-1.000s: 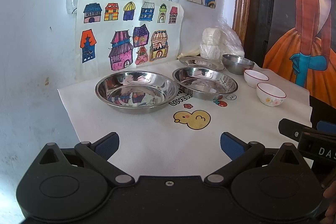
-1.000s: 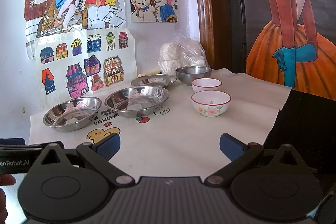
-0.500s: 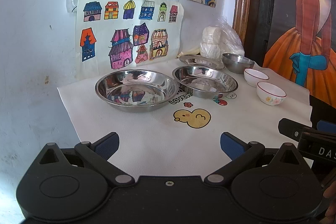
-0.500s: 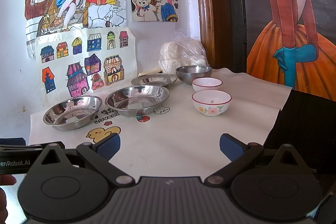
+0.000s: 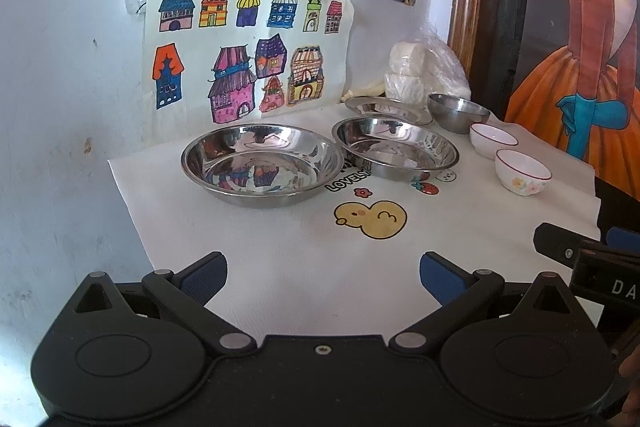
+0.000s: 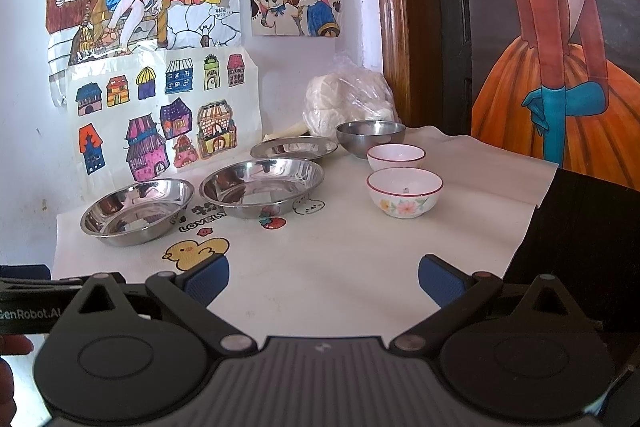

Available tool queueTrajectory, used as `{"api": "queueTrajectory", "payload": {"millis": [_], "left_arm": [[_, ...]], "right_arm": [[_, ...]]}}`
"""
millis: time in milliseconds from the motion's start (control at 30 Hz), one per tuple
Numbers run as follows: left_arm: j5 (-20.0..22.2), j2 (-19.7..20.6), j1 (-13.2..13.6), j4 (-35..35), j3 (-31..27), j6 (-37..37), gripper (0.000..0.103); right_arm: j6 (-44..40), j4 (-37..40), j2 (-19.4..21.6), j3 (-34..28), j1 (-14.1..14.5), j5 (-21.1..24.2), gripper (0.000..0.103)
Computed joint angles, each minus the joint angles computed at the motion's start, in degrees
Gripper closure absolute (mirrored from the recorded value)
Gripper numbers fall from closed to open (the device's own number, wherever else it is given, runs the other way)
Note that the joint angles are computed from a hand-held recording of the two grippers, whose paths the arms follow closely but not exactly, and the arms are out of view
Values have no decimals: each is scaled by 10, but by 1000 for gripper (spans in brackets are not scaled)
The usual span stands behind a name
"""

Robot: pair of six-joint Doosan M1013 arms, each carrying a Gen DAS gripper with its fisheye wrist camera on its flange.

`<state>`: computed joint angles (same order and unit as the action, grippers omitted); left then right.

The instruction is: Organize plates and bowls

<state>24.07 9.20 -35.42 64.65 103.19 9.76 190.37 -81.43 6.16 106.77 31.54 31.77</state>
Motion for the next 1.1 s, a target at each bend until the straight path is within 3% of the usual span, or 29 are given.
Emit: {"api": "queueTrajectory", "payload": {"millis": [233, 500, 633, 767, 933, 1100], "left_arm": [[17, 9, 6, -21, -15, 18, 1], [62, 31, 27, 7, -53, 1, 1], [73, 45, 49, 5, -81, 27, 1], [75, 63, 72, -43, -112, 92, 1], [68, 82, 99, -124, -142, 176, 1], [40, 94, 120, -208, -157, 261, 1]], "right_arm": [[-30, 24, 5, -13, -10, -18, 0], [-137, 102, 18, -46, -39, -90, 0], [-277, 255, 30, -73, -61, -147, 0], [-530, 525, 49, -103, -78, -188, 0], [-688, 657, 82, -155, -71, -174, 0], [-791, 784, 115, -200, -67, -151, 0]]}}
